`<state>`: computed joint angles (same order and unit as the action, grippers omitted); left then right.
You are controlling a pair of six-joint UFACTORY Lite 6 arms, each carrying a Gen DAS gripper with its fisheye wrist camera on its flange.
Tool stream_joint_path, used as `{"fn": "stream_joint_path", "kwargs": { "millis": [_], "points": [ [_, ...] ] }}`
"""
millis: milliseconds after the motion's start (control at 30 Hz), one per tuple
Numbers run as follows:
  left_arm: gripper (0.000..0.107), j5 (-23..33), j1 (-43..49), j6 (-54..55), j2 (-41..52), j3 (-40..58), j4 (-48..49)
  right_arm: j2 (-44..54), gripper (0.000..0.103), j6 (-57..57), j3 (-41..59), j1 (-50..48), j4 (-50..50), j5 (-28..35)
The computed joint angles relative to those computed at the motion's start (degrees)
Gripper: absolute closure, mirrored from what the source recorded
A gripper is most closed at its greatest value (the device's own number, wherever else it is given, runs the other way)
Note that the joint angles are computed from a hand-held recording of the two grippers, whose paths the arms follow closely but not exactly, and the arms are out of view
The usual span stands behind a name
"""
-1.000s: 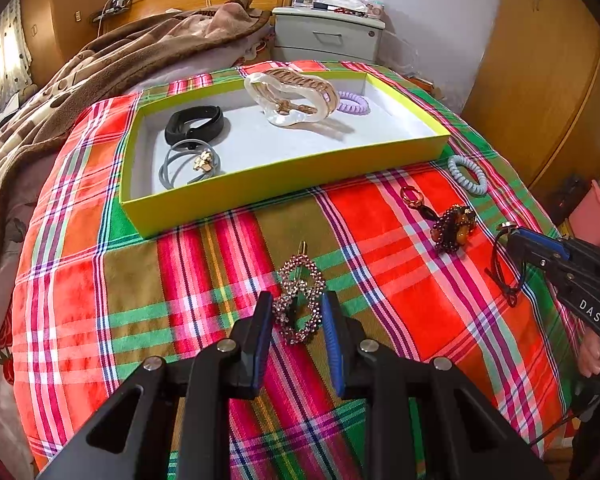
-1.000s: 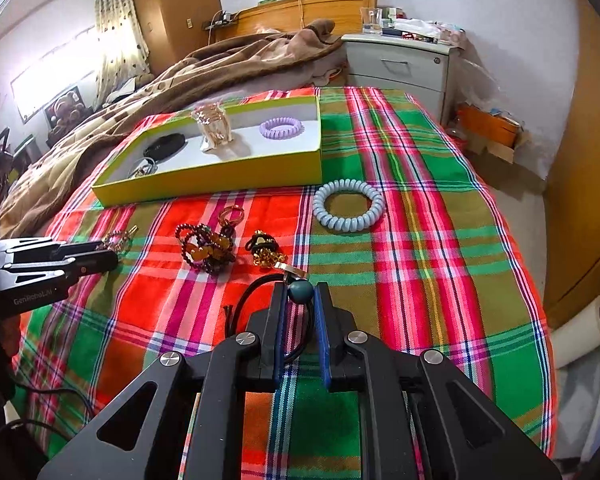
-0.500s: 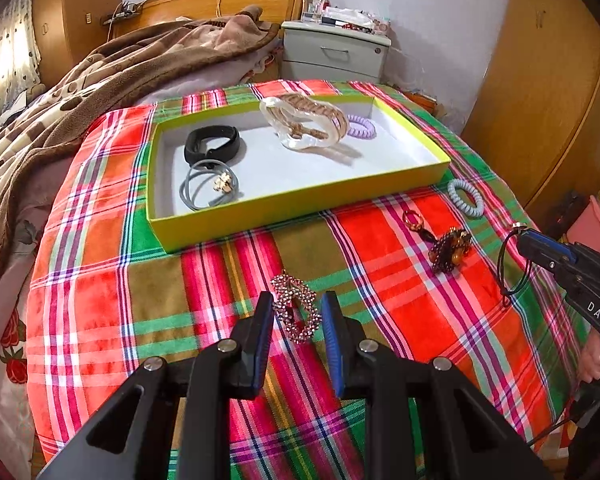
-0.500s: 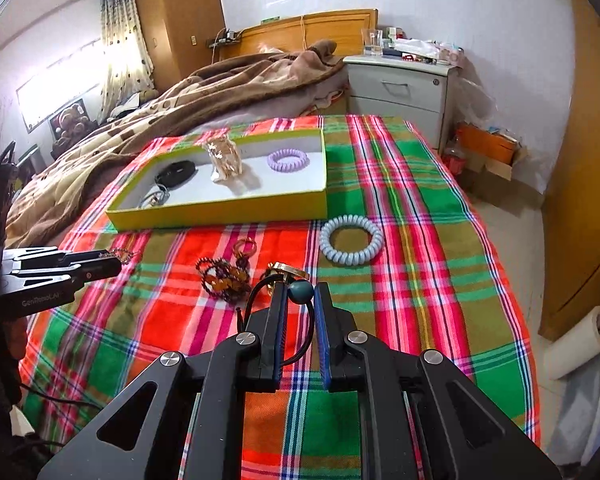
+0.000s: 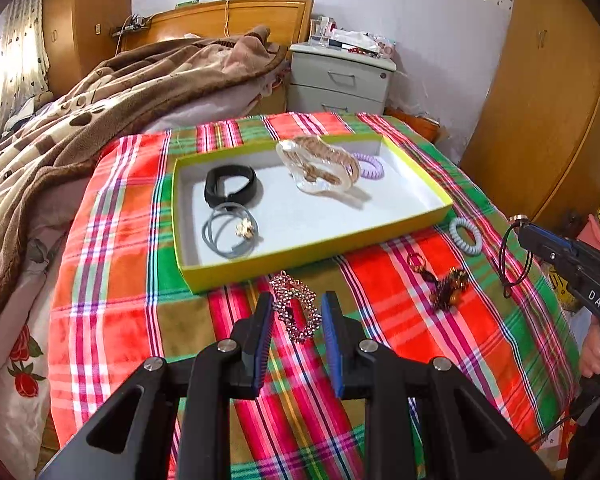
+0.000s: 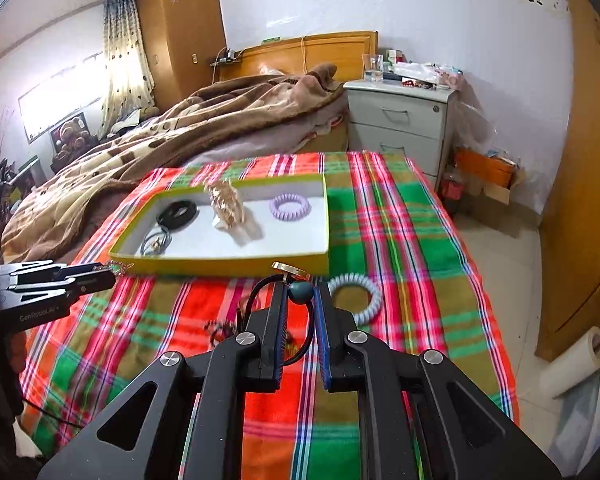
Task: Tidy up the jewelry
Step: 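Grasp the pink rhinestone clip with the left tool while the right tool holds the keychain, then carry both items into the yellow box and open both tools to release them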
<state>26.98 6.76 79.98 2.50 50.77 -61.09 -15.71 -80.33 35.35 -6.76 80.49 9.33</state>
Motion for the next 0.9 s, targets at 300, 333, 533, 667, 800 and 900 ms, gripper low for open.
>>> {"fn": "stream_joint_path", "kwargs": {
  "millis": [300,333,533,667,800,900],
  "points": [
    [0.082,0.7,-1.8,-4.2,6.8,9.7,1.4,12.2,0.089,4.2,12.9,0.4,-3.4,-0.8],
    [0.082,0.8,-2.1,-4.9,8.1,11.3,1.7,14.3,0.089,5.6,14.9,0.3,-4.7,-0.7],
    [0.084,0.5,-4.2,-9.9,14.7,18.8,4.2,24.6,0.089,14.3,24.6,1.7,-13.6,-0.8],
    [0.085,0.3,-5.4,-12.3,18.7,23.3,5.4,29.4,0.089,19.6,28.8,2.3,-18.7,-0.6],
    [0.086,0.4,-6.0,-14.4,21.9,26.6,6.8,33.4,0.089,22.9,32.4,2.4,-21.5,0.1],
    [0.086,0.3,-5.6,-16.8,24.1,28.9,8.3,35.5,0.089,25.2,34.6,2.1,-23.9,0.7]
  ]
}}
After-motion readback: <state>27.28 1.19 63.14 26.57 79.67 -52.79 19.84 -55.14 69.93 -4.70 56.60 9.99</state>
